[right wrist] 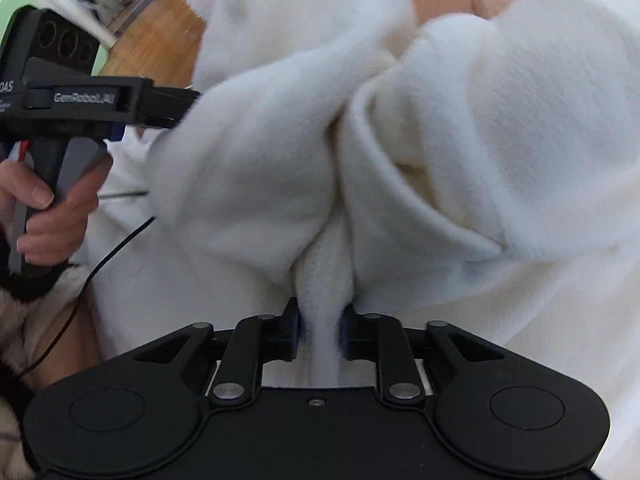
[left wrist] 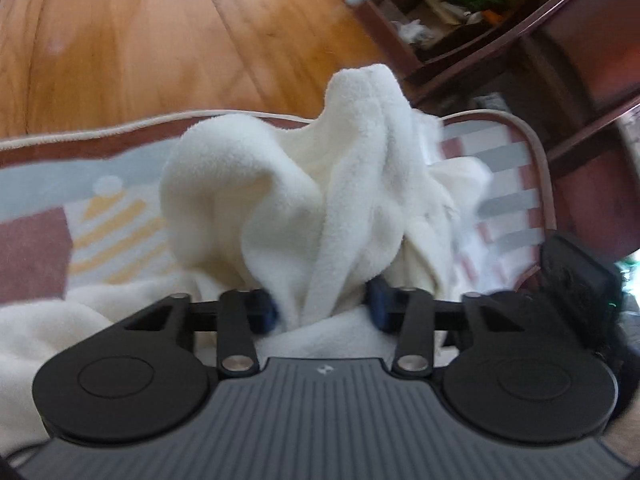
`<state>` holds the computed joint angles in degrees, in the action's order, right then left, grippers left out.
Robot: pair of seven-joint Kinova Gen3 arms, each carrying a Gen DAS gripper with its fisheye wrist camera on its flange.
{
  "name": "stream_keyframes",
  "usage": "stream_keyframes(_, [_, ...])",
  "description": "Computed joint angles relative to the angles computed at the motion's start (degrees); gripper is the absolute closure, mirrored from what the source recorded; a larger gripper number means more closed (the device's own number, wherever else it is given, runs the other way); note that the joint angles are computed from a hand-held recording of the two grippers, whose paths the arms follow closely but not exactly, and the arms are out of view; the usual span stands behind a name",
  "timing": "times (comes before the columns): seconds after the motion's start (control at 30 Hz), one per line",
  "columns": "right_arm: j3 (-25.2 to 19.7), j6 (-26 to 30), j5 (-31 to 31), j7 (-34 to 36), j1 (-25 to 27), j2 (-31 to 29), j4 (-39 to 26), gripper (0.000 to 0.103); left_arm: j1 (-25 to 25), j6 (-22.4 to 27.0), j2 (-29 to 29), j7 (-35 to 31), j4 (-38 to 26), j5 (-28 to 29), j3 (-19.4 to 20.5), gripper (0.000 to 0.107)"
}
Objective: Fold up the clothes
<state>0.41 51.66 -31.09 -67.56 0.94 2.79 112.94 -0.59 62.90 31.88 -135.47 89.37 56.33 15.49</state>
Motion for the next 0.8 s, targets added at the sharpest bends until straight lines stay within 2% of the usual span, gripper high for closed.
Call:
stream_keyframes(0.07, [-0.87, -0.59, 1.61, 1.03, 1.07, -3.41, -0.77, 0.077, -5.12, 4.66, 2.28, 2.95, 2.87, 3.9, 2.35, 0.072])
stream_keyframes(0.13, [0.5, -4.61, 0.44, 2.12, 1.18, -8.03, 0.36, 0.07, -7.24, 7.86, 3.18, 6.68, 4.64, 4.25, 2.77, 0.076])
stream_keyframes(0.2, [5.44, -7.63, -3.87, 2.87, -1.2, -11.15, 1.3, 0.065, -5.12, 7.32, 0.15, 6.7, 5.1, 0.87, 0.15, 0.077])
stream_keyframes(0.23, [7.05, -8.21, -6.2, 4.19, -1.76, -12.01, 1.36, 0.065, -2.46, 5.77, -1.89, 6.04, 5.32, -1.46, -1.82, 0.078])
stream_keyframes(0.3, [11.44, -9.62, -9.0, 6.66, -5.92, -12.77, 1.35, 0.058, 2.81, 4.93, -3.83, 6.64, 4.2, -6.12, -5.14, 0.078])
stream_keyframes(0.37, [13.65, -11.16, -9.24, 6.36, -9.0, -13.35, 0.86, 0.054, 4.95, 5.3, -4.05, 8.61, 2.92, -8.8, -5.56, 0.077])
stream_keyframes(0.43, [11.61, -11.33, -5.75, 2.52, -8.82, -11.52, 0.29, 0.049, 4.3, 3.41, -4.83, 9.13, 3.14, -11.2, -3.11, 0.077])
stream_keyframes(0.53, [3.69, -10.0, 0.63, -4.47, -3.83, -8.13, -0.96, 0.048, 4.63, 1.79, -6.36, 7.84, 3.89, -12.5, -2.94, 0.075])
stream_keyframes(0.57, [1.3, -8.67, 2.49, -6.42, -2.65, -7.15, -1.33, 0.053, 4.72, 1.85, -6.54, 7.97, 3.74, -13.05, -3.03, 0.072])
stream_keyframes(0.6, [-0.04, -7.75, 4.12, -7.45, -2.45, -6.82, -1.02, 0.066, 4.83, 2.1, -6.45, 8.82, 3.22, -13.91, -2.84, 0.069])
stream_keyframes(0.67, [0.47, -6.57, 5.48, -6.7, -4.21, -7.5, -0.02, 0.075, 5.66, 3.63, -5.67, 10.38, 1.14, -13.95, -3.98, 0.069])
stream_keyframes(0.7, [0.99, -5.95, 5.12, -4.93, -4.57, -7.93, 0.59, 0.081, 4.92, 4.07, -5.39, 9.91, 1.06, -12.57, -4.05, 0.069])
stream_keyframes(0.77, [3.01, -3.24, 3.72, -2.63, -5.05, -8.5, 0.75, 0.089, 1.62, 2.97, -4.94, 7.42, 2.62, -7.93, -1.76, 0.069])
stream_keyframes(0.8, [2.44, -2.56, 3.14, -2.87, -3.91, -9.27, 0.91, 0.09, 0.35, 2.49, -4.81, 5.93, 3.41, -5.6, -1.02, 0.068])
